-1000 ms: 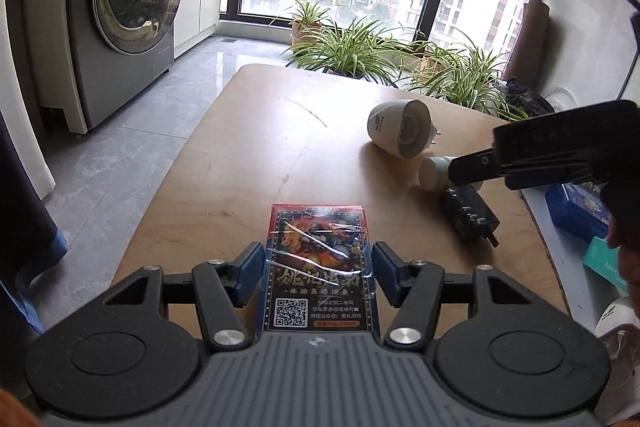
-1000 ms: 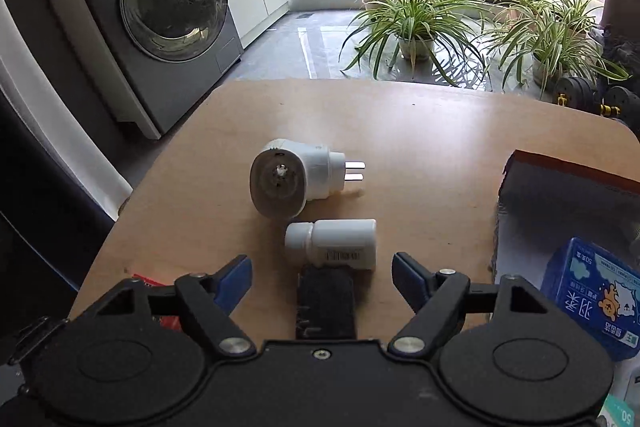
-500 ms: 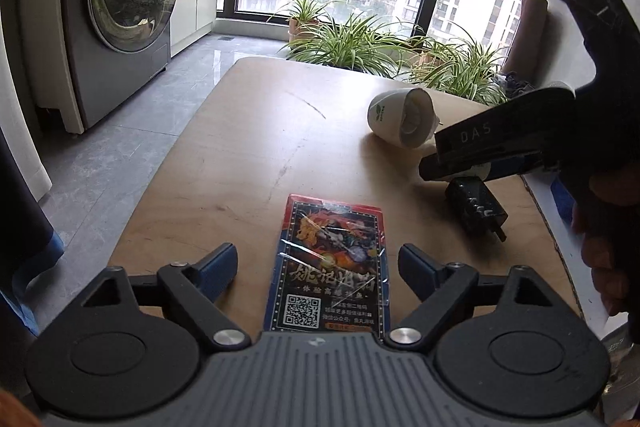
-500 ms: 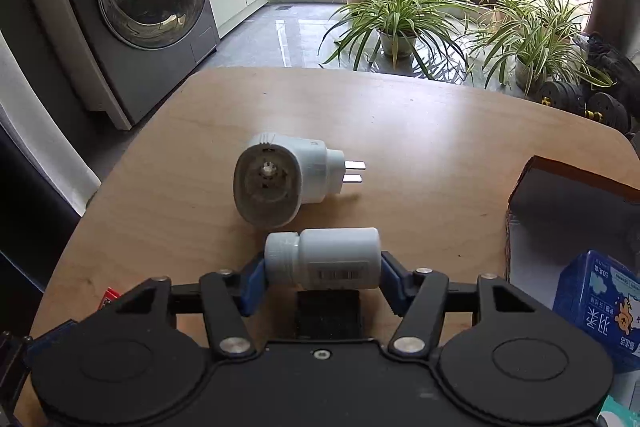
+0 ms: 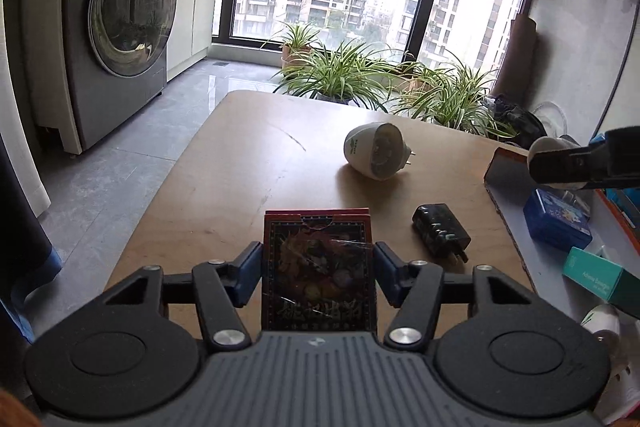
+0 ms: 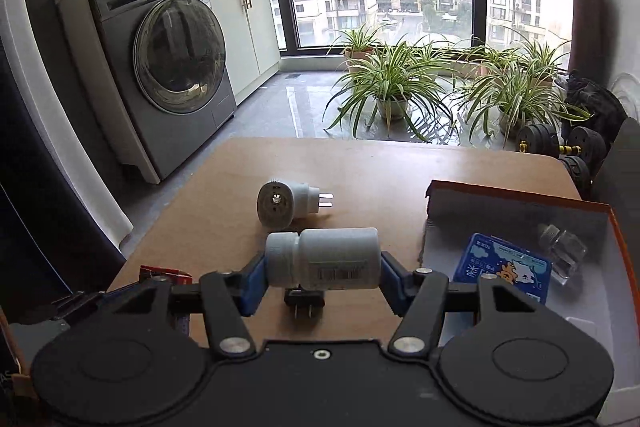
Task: Organize rigid objects
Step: 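Lift the card pack with the left tool while the right tool grasps the white cylindrical bottle, then carry the card pack with the left tool while the right tool carries the bottle over the tray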
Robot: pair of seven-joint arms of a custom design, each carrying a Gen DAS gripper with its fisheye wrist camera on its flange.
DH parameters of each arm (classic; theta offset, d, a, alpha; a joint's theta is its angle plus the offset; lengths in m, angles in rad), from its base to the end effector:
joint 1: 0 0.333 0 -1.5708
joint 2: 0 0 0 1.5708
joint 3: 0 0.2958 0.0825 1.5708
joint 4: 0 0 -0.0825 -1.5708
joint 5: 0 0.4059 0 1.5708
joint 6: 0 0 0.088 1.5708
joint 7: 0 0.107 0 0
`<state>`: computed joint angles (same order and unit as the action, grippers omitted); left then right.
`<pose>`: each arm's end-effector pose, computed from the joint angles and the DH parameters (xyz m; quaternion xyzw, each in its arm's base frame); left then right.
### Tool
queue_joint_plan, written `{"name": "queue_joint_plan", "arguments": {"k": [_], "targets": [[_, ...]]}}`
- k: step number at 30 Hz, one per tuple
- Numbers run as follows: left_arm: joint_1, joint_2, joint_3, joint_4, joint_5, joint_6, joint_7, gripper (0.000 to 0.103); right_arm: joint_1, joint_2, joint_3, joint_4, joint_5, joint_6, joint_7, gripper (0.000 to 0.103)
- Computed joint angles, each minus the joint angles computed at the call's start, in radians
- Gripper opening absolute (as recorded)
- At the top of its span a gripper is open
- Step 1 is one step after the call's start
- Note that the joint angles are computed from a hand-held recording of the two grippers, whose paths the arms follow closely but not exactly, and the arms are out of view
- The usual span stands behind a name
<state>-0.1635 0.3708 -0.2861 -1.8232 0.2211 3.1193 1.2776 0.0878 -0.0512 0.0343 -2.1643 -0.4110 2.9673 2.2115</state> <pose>0.6300 -0.3002 0.4242 -0.5272 0.7182 -0.4113 0.1926 0.5853 0.0995 0.4850 -0.5932 0.6858 -0.2662 0.3270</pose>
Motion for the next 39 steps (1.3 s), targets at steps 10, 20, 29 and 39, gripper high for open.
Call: {"name": "queue_joint_plan", "arguments": {"k": [10, 20, 29, 39], "targets": [[0.098, -0.118, -0.184, -0.117, -0.060, 0.081, 0.067, 0.059, -0.210, -0.346, 0.142, -0.305, -0.109, 0.031, 0.178, 0.070], [0.260, -0.094, -0.465, -0.110, -0.140, 0.072, 0.203, 0.059, -0.307, -0.598, 0.176, -0.524, 0.015, 0.050, 0.139, 0.070], [0.203, -0.063, -0.465, -0.062, -0.137, 0.059, 0.243, 0.060, -0.351, -0.699, 0.189, -0.619, 0.124, 0.052, 0.060, 0.070], [0.150, -0.043, -0.450, -0.029, -0.158, 0.038, 0.298, 0.060, -0.390, -0.717, 0.220, -0.647, 0.244, 0.072, -0.031, 0.070]]}}
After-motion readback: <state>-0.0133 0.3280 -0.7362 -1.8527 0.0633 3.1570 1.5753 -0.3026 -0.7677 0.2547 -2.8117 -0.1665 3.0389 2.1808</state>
